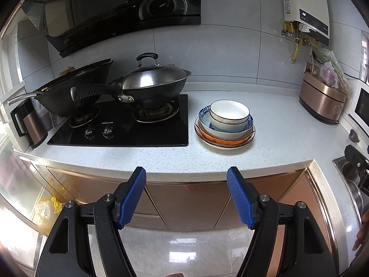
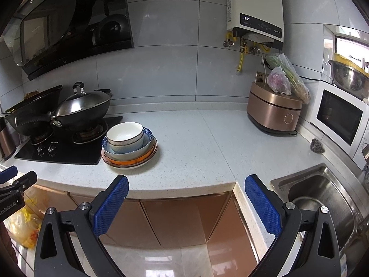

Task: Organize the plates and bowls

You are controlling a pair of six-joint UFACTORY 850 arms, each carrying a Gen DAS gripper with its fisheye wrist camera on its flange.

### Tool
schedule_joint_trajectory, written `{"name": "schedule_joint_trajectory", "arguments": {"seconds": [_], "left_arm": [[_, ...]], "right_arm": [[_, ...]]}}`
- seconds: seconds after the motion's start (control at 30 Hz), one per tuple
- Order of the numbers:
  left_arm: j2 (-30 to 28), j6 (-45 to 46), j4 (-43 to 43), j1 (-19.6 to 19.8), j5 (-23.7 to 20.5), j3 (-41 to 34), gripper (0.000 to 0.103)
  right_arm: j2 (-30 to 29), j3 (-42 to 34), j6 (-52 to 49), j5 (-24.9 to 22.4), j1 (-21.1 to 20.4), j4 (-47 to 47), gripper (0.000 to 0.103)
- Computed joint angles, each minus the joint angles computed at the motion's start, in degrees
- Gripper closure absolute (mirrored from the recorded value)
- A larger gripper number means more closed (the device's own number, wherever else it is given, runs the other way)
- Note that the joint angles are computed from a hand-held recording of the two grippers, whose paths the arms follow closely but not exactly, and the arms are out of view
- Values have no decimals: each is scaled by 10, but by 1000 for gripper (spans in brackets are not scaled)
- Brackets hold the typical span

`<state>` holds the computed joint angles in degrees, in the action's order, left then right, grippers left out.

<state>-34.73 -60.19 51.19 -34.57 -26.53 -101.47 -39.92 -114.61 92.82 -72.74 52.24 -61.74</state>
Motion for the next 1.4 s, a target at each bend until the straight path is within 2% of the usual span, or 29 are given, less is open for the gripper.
{"name": "schedule_joint_trajectory", "arguments": {"seconds": [0.73, 1.4], "left_arm": [[7, -21, 3, 9, -1, 7, 36], [18, -11, -4, 7, 7, 21, 36]], "right_arm": [[10, 21, 22, 37, -6, 6, 0], [7, 18, 21, 32, 2, 6, 0]]}}
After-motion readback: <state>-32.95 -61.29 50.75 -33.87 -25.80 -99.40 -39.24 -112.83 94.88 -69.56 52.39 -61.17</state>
